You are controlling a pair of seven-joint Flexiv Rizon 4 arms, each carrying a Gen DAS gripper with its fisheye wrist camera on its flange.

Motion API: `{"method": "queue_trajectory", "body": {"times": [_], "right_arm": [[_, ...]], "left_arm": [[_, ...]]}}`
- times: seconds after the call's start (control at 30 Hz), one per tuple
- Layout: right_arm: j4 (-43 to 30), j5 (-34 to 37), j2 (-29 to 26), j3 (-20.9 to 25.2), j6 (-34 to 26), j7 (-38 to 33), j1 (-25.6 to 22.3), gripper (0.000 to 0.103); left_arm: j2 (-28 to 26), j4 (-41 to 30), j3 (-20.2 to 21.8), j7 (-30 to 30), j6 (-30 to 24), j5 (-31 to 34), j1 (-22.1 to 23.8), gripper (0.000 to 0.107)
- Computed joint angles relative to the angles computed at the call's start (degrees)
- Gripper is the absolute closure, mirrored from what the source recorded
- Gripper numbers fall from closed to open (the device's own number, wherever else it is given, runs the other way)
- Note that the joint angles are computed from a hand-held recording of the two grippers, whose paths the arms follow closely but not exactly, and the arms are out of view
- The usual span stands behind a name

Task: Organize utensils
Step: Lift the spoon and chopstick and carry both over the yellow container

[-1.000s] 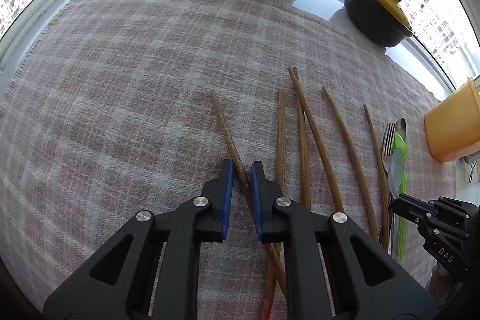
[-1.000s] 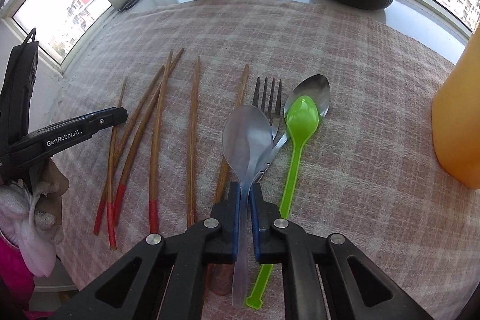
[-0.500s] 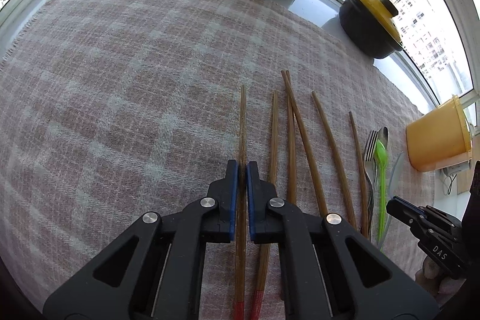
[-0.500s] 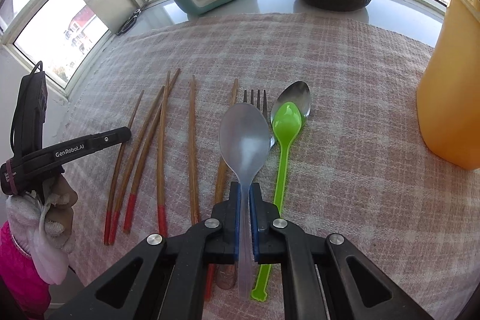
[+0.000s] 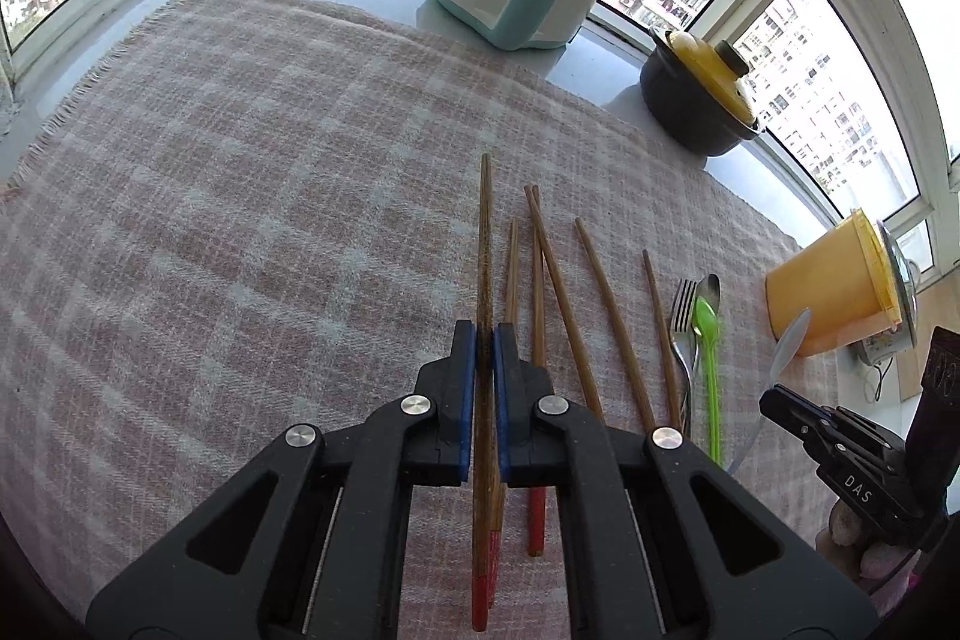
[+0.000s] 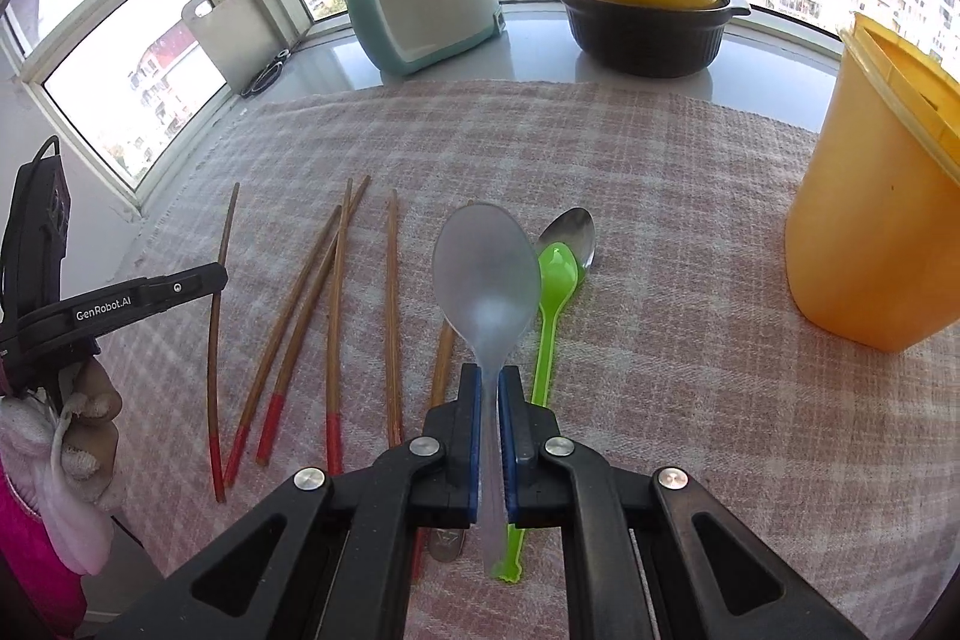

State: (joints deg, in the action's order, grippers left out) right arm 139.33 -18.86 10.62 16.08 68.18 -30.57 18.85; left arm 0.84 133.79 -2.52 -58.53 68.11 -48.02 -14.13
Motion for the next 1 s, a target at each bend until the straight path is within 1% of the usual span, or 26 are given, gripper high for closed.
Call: {"method": "queue_trajectory", "body": {"times": [0.17, 0.3, 0.57, 0.67, 0.73, 0.9, 1.0], "right_arm": [[0.40, -4.89, 2.10, 1.11, -0.65, 3.03, -1.50, 0.100], [0.59, -8.33, 3.74, 1.90, -1.47, 5.19, -2.23, 0.100], [0.55, -11.12, 7.72, 2.54, -1.95, 7.22, -3.30, 0.100], [0.52, -11.19, 9.70, 2.60, -2.23, 7.13, -3.79, 0.100], [0.60, -10.93, 11.12, 2.54, -2.36, 6.48, -4.16, 0.100], [0.79, -8.99, 15.40, 1.63, -2.85, 3.07, -5.25, 0.100], [1.16, -7.45, 17.89, 0.75, -2.63, 0.38, -6.43, 0.100]], "left_arm": [[3.85, 1.45, 0.48, 3.46, 1.24, -3.79, -1.81, 0.104], [6.07, 2.22, 0.78, 5.13, 3.15, -4.83, -3.63, 0.104], [9.50, 1.34, 1.47, 8.54, 2.54, -10.10, -7.45, 0.104], [9.75, 0.36, 0.93, 9.10, 3.19, -11.63, -8.88, 0.104], [9.60, -0.79, 0.57, 9.87, 2.62, -13.01, -9.91, 0.104], [8.00, -3.59, -1.75, 10.47, 6.31, -16.36, -12.95, 0.104], [6.39, -5.89, -3.38, 11.80, 9.36, -19.43, -15.24, 0.104]]}}
